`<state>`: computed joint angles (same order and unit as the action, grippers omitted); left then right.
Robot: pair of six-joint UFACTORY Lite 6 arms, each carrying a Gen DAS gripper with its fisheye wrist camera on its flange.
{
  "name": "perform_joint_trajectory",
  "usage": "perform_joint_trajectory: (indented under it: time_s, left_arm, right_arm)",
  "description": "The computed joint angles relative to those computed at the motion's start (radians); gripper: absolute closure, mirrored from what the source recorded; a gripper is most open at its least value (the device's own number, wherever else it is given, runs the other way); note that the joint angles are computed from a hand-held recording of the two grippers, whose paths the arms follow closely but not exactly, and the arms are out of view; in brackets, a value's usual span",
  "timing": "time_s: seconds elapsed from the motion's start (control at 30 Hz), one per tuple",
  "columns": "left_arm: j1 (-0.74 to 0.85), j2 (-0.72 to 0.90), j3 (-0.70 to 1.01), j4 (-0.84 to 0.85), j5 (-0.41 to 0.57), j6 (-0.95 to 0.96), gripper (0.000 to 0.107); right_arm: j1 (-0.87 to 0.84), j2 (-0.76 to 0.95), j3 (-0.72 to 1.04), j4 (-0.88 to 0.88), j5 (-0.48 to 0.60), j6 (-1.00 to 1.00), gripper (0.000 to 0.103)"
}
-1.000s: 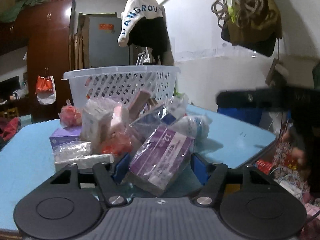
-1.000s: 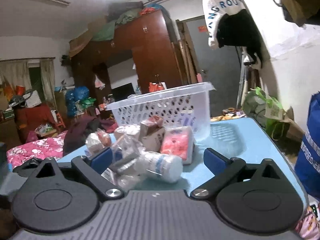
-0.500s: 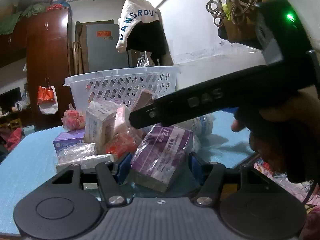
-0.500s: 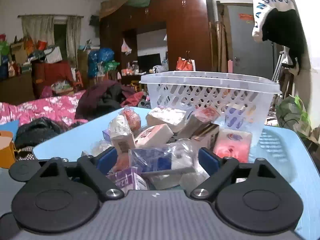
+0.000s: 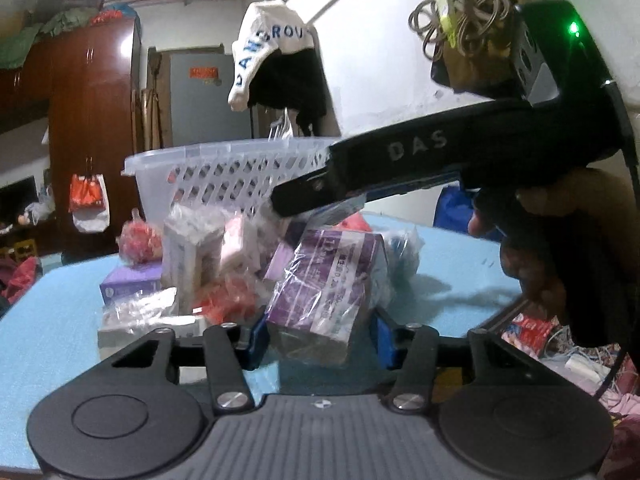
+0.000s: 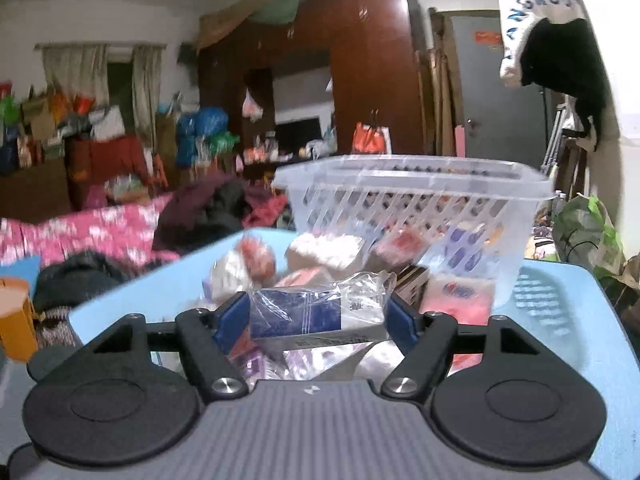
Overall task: Organize objects
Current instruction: 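Carry the purple box into the basket with the left tool while the right tool drops the bag in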
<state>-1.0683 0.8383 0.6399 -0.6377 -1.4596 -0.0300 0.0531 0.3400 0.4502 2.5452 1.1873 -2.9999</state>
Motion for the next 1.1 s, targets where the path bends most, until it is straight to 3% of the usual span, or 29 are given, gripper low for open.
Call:
perform_joint_trajectory:
  time_s: [0.3,0.63,0.77,0.87,0.93,1.1]
  left_arm:
    - [0.036,-0.020,-0.062,0.053,-0.075,-0.094,0.053]
    - [0.099,-0.054,-0.096,0.126,-0.101,-0.138,0.053]
    - [0.190,-0.204,-0.161,0.235,-0.079,-0.116,0.053]
    - [0.320,-0.416,-0.131,0.318,0.099,0.002,0.053]
    - [0.415,-0.494,-0.006,0.370,0.309,0.058,0.052]
    - [0.582,-0.354,0.515,0.499,0.769,0.037,0.053]
  right_arm:
    - [-0.190,0.028,-0.024,-0.113,0.108,0.074,0.028]
    - [-0.242,0.074,-0.016,-0.116,0.148,0.085,0.028]
    - [-0.241,0.039,-0.005,-0.128,0.157,0.097,0.028]
    - [-0.196,-0.061,0.033,-0.085,0.144,0.107,0.028]
    - [-0.151,-0.072,0.151,-0.024,0.101,0.146,0.027]
    - [-0.078,0.122,0.675,-0.049,-0.286,0.285,0.027]
